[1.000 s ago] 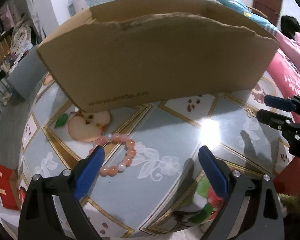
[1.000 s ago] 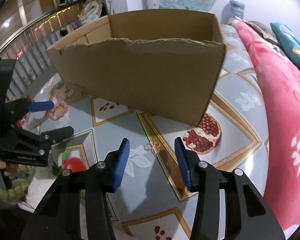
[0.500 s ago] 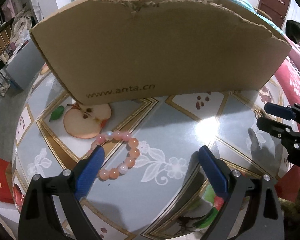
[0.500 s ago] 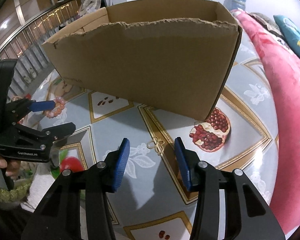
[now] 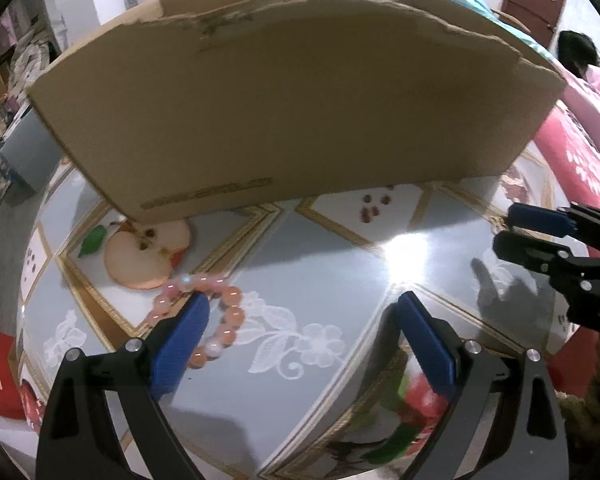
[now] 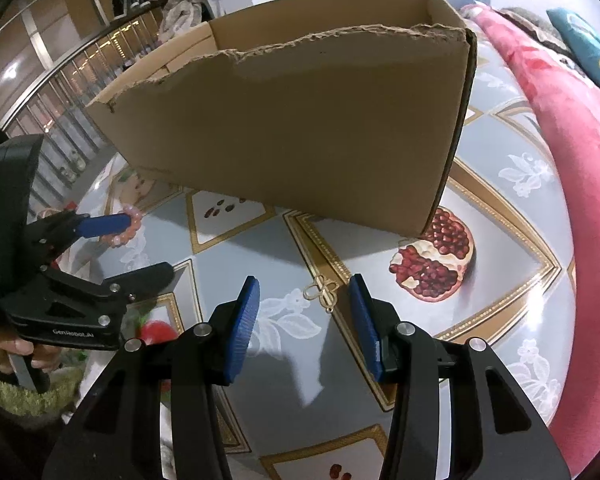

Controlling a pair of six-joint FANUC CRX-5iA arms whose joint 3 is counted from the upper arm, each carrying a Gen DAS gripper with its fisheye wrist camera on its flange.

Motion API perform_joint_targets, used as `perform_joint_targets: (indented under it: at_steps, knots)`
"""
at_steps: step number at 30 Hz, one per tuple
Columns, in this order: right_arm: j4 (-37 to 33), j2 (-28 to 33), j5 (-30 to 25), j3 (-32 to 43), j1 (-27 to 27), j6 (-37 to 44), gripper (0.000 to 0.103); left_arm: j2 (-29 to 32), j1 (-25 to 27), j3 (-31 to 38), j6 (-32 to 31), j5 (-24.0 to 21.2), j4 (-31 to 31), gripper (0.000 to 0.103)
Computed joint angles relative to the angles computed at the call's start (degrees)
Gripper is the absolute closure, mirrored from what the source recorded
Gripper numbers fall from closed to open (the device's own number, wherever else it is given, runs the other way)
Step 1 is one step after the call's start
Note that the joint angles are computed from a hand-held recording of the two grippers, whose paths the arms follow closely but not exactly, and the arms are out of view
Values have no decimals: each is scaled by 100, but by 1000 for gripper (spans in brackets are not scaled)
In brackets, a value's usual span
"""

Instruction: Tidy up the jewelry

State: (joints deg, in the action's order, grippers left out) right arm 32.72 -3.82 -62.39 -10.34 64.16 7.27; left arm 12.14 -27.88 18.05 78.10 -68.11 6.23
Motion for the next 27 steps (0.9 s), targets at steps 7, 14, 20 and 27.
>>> perform_joint_targets:
  at_steps: [7,14,20,27]
  knots:
    - [274,-72,-353,-44,164,242,62,31,-118,-31,-109,154,3,8]
    - [142,80,-368,93,20,826,72,-141,-158,-331,-149,306,16,6]
    - [7,170,-417,185,-32,1319,77,-159,-126,-395,-197,347,42,6]
    - [-30,242,-410,261,-15,1749,89,-155,-121,-384,-190,334,39,6]
